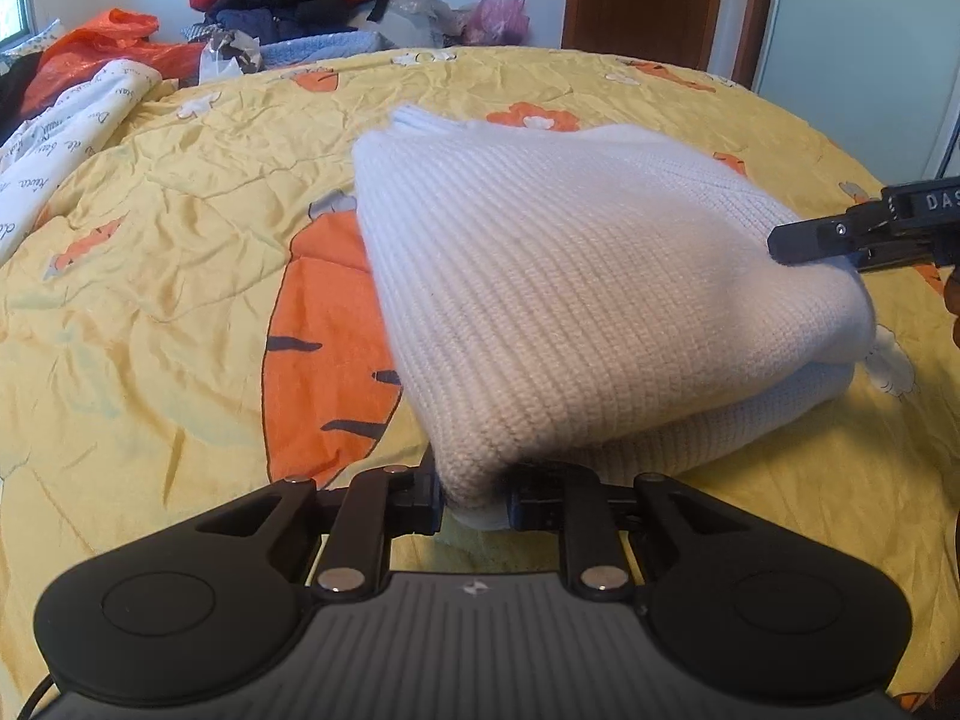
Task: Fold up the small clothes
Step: 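Pinch the folded sweater edge with both tools and tuck it under the bundle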
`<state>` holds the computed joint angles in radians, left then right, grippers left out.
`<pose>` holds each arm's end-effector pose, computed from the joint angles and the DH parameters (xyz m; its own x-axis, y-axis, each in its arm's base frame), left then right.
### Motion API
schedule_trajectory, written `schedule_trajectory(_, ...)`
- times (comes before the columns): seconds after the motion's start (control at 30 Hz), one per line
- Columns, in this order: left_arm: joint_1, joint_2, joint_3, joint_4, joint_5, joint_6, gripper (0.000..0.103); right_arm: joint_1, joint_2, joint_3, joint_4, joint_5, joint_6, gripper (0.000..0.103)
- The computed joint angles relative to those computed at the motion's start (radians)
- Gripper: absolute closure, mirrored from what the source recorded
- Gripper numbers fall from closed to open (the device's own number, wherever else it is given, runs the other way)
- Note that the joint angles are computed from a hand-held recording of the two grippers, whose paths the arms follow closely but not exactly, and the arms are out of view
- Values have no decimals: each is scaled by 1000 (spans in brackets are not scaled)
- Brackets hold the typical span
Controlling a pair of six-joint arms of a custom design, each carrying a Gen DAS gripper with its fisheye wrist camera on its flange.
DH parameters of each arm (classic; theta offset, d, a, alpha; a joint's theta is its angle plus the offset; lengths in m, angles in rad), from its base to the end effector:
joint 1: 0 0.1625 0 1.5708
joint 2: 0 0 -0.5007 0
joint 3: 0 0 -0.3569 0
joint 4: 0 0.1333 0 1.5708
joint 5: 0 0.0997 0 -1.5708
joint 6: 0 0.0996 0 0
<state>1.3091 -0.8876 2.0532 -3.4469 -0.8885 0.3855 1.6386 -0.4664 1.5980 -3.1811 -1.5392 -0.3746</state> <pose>0.0387 -0.6137 0.2292 -0.7195 0.0933 -0.6882 0.5036 0.7524 -0.4246 0.1858 -0.7224 0.0222 -0.9051 -0.4006 0.1424 -0.4205 0.7941 -0.4389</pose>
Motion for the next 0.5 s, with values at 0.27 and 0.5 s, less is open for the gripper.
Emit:
schedule_trajectory(0.27, -11, -14, 21, -37, 2, -21, 81, -1, 33, -194, 87, 77, 111, 32)
schedule_trajectory(0.5, -31, -7, 51, -121, 30, 22, 81, 24, 184, -478, 279, -59, 158, 37)
